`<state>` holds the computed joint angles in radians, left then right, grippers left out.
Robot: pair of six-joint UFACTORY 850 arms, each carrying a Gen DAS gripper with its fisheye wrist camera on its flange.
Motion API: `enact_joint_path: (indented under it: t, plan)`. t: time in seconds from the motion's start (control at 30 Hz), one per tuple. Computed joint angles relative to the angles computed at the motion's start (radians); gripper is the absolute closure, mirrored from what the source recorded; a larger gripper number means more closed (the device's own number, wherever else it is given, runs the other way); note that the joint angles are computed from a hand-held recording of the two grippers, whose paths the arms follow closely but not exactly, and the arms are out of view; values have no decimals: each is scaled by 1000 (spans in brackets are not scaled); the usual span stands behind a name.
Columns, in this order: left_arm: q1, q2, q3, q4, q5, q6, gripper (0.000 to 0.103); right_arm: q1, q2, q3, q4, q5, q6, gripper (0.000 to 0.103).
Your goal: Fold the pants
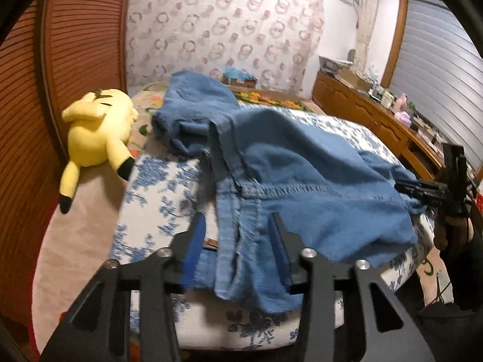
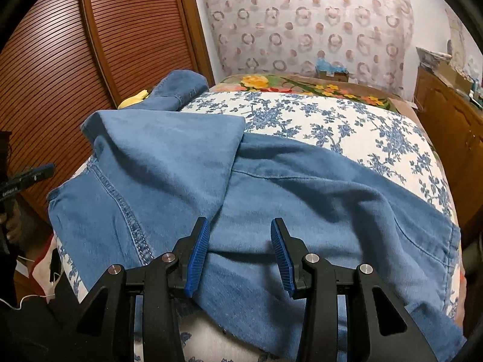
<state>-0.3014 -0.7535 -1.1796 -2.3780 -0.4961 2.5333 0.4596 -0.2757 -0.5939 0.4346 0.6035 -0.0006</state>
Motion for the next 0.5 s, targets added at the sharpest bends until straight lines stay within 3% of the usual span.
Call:
enact_joint_path:
  t: [0.23,0.3,0.33,0.5]
  plan:
    - [-22,-54,-44,57,87,-38,60,-3,-24,-12,-27,-1,41,59]
    - [-21,-54,-34,57,74,-30,78,-2,-32,-17,-31,0,42,59]
    - [-21,-47,-24,52,67,-17,98,-2,-36,-21,-30,0,41,59]
    - [-3,43,85,-184,-37,198,101,-10,-54,-31,-43,-1,59,59]
